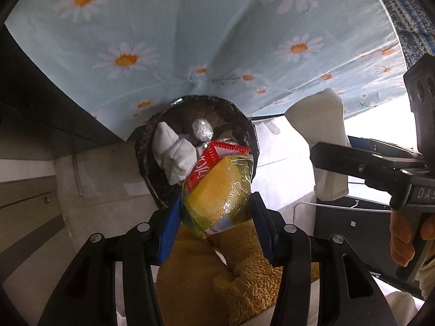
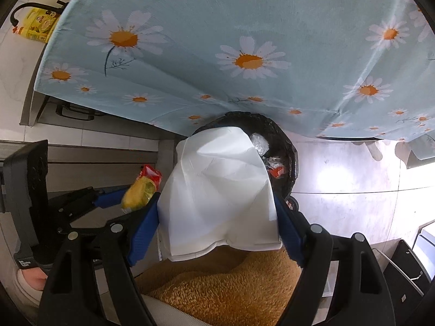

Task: Collect trash
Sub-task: 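Carry the tissue and snack down over the black bin with both tools, then open both tools to drop the tissue and snack into the bin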

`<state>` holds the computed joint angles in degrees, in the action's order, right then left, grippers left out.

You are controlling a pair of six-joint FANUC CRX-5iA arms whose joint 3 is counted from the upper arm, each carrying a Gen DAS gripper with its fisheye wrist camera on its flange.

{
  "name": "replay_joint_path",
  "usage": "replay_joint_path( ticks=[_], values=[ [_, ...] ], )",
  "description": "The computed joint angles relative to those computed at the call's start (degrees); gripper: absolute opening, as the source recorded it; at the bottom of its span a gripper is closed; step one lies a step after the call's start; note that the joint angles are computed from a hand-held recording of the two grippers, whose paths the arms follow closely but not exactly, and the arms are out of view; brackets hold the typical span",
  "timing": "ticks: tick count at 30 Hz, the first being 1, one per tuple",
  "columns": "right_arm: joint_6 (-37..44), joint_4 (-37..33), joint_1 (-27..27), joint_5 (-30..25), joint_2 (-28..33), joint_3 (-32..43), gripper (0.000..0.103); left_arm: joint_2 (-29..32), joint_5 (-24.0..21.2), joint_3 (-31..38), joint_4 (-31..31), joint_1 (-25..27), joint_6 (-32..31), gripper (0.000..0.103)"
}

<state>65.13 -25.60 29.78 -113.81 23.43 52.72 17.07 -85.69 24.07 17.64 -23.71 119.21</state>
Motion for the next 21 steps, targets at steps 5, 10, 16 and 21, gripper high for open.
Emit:
replay_joint_path(
  ticks=[5,10,16,21],
  values=[
    [-0.3,-0.3,-0.4,-0.1,0.0,-0.2,0.079,0.2,0.8,-0.9,1.3,-0.2,0.0,0.049],
    [-2.9,-4.2,-2.2,-0.8,0.7,0.2,0.080,1.0,-0.4,0.5,0.7,-0.9,0.4,0.055],
    [-4.2,-4.9,-3.4,-0.6,1.6,2.2,0.083,1.2,-1.1,0.8,0.0,-0.7,1.7,0.063],
    [-4.2,-5.3,-3.9,-1.3,2.1,3.3,0.083,1.5,-1.5,1.9,-0.4,-0.6,2.8,0.063]
  ],
)
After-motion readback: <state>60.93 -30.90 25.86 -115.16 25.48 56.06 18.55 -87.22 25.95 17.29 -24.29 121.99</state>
